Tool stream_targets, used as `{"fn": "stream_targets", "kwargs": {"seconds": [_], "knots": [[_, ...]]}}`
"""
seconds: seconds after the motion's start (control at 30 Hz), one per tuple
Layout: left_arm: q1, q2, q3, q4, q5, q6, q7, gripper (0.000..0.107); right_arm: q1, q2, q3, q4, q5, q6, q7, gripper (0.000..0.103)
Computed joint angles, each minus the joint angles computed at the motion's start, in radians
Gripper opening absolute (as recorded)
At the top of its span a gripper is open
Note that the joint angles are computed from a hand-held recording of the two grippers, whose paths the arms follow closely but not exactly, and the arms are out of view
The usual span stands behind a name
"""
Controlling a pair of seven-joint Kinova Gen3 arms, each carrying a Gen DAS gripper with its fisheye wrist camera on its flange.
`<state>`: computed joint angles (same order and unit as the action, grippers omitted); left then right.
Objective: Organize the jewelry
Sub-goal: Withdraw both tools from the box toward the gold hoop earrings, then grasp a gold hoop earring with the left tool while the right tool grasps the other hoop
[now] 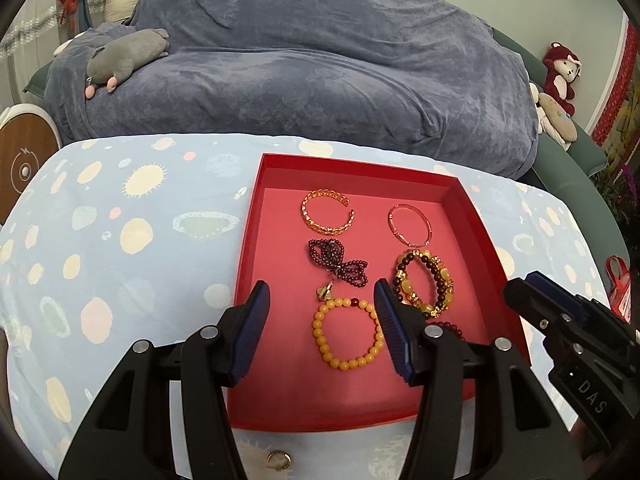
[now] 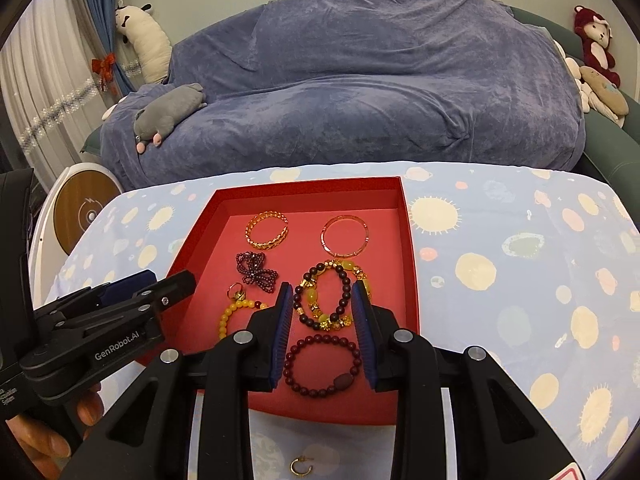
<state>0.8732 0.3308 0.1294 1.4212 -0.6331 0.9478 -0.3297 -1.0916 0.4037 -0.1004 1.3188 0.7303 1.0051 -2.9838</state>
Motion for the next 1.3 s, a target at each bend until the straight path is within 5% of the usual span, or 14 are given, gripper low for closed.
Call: {"fn": "stream_targets", "kwargs": {"seconds": [0.63,1.3], "knots": [[0.007,-0.18,0.126,0.27,-0.038,0.007,0.244,0.051,-0.096,-0.052,-0.082,0.094,0.001,0.088,-0.149,0.03],[0.052,-0.137,0.157,0.344,-0.03,0.011,0.346,0.051,-0.102,0.021,-0.073,0.131,-0.104,0.021,-0.191,0.03]]}}
